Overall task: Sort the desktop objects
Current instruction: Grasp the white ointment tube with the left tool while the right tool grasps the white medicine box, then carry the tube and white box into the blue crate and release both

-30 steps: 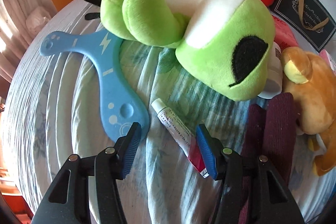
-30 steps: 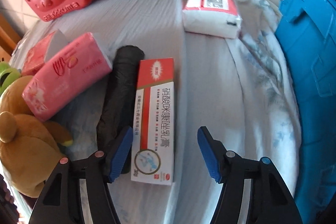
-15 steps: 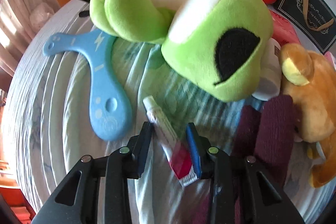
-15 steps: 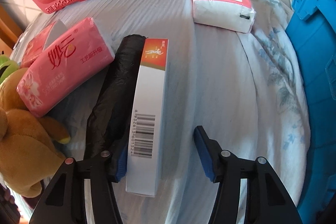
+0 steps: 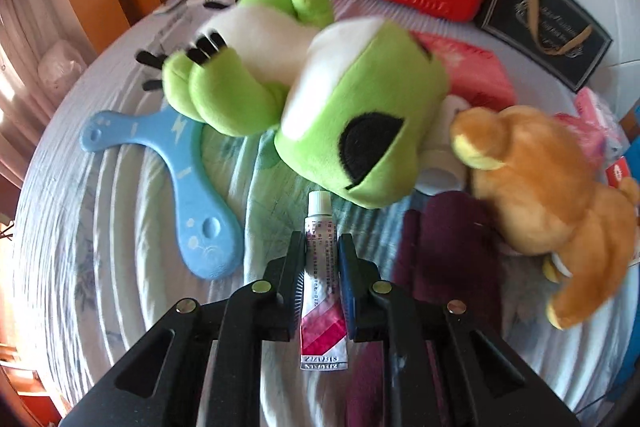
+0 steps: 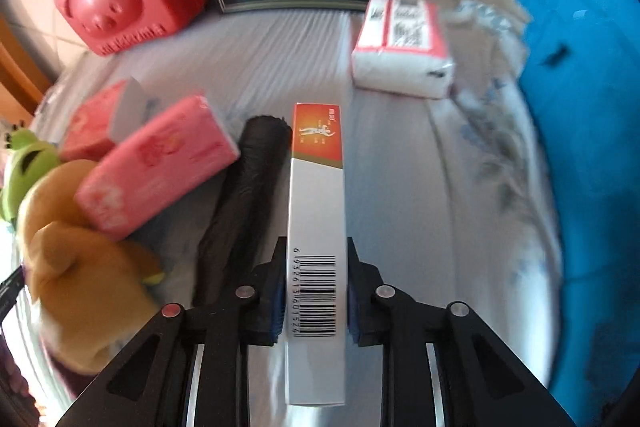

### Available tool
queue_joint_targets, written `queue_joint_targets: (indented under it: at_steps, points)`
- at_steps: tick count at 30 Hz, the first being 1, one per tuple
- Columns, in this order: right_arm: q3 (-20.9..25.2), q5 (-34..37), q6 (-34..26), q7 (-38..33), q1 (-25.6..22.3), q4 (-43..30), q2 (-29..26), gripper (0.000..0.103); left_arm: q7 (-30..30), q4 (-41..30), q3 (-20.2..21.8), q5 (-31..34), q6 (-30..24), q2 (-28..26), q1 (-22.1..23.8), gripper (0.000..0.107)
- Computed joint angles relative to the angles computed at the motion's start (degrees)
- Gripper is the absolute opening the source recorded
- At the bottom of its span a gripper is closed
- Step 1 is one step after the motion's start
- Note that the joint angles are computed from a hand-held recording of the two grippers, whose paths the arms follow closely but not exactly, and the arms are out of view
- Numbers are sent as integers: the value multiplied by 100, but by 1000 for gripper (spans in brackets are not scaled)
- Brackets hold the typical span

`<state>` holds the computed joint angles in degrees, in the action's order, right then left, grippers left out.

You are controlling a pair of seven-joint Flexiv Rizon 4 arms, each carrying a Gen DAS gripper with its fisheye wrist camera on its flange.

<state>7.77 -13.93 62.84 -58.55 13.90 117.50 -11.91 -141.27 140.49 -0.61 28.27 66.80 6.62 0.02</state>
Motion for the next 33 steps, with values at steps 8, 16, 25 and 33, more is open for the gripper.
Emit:
queue_joint_targets:
  at_steps: [8,16,25,33]
  points:
    - [327,-141,306,256,7,964,1513,23,391,-141,-287,36,-191,1044,30,16]
    - [635,-765,435,927,-363,1594,3128,23,245,-681,-1020,217,74,1170,-141,16]
    - [641,-928,341,1090,-1182,1993,4927,23,429,-1760,-1799,234,570,683,-680,16]
    - [140,-887,-65,463,-2063,2095,5914,23,55,-3839,-2569,1200,230,-624,-1310,16]
